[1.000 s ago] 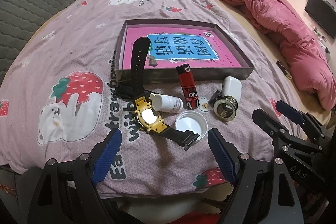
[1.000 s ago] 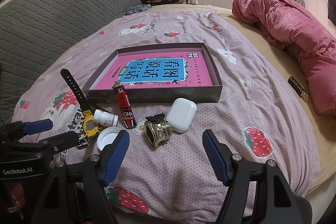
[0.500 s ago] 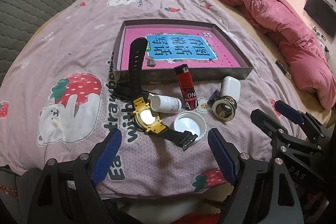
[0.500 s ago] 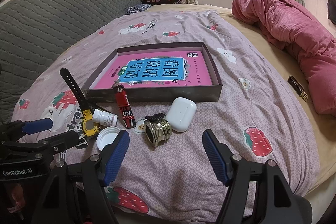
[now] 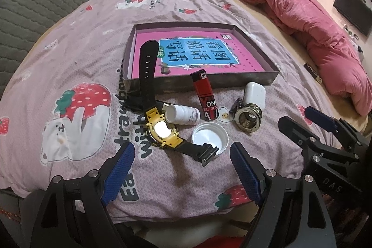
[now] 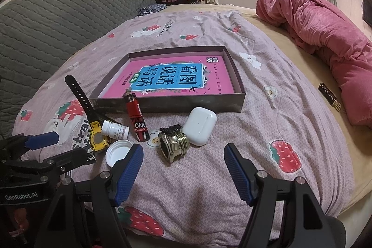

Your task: Organize rigid objects

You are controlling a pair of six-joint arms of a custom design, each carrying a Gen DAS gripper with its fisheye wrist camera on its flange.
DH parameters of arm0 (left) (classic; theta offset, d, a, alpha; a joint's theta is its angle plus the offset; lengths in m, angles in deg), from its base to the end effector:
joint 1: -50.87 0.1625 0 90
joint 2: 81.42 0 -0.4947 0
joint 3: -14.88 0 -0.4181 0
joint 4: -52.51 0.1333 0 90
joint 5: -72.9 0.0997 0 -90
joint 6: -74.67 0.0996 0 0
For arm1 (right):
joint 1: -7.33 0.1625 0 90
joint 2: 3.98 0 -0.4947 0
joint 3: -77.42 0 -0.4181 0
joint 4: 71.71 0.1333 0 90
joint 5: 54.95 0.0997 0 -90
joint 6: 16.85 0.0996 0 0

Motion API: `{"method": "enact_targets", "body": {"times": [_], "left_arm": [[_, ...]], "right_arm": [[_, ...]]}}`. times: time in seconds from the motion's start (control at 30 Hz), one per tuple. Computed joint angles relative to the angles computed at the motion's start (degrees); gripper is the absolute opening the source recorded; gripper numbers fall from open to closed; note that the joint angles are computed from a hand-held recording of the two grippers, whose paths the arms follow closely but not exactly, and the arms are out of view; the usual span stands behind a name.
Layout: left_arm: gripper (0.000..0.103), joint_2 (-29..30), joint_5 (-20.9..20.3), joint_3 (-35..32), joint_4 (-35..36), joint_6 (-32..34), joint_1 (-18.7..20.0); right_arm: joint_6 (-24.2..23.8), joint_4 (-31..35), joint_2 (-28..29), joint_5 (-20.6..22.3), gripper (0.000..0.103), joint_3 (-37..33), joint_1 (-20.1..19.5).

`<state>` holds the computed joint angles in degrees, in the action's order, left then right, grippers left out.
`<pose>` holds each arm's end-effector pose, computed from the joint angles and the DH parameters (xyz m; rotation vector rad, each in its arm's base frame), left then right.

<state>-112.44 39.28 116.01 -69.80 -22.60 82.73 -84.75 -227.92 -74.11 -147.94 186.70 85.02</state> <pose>-0.4050 -0.5063 -0.0804 -0.3458 2.1432 -0.9625 -0.0084 -0.6393 0.3206 1.2723 -2.4509 0.4618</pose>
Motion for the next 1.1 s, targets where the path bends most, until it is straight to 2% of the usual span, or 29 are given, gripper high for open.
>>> {"method": "enact_targets", "body": {"times": [0.37,0.6,0.97,1.1], "left_arm": [[0.085,0.0,-0.29,0.18,-0.33,0.57,0.06],[0.085,1.6,-1.99,0.3,-2.61,5.95,0.67],[0.085,3.44,3.1,-0.37,1.43,8.83,1.73],[0.085,2.95,3.52,1.54,-3.16,12.75,2.82]], "right_arm": [[0.09,0.25,0.1,-0.22,0.071,-0.1,0.01],[0.84,0.81,0.56,-1.1,0.071,-0.49,-0.11],[1.87,1.87,1.33,-2.13,0.071,-1.53,-0.23],[2.4,1.85,1.73,-2.48,0.071,-1.92,-0.24]]}}
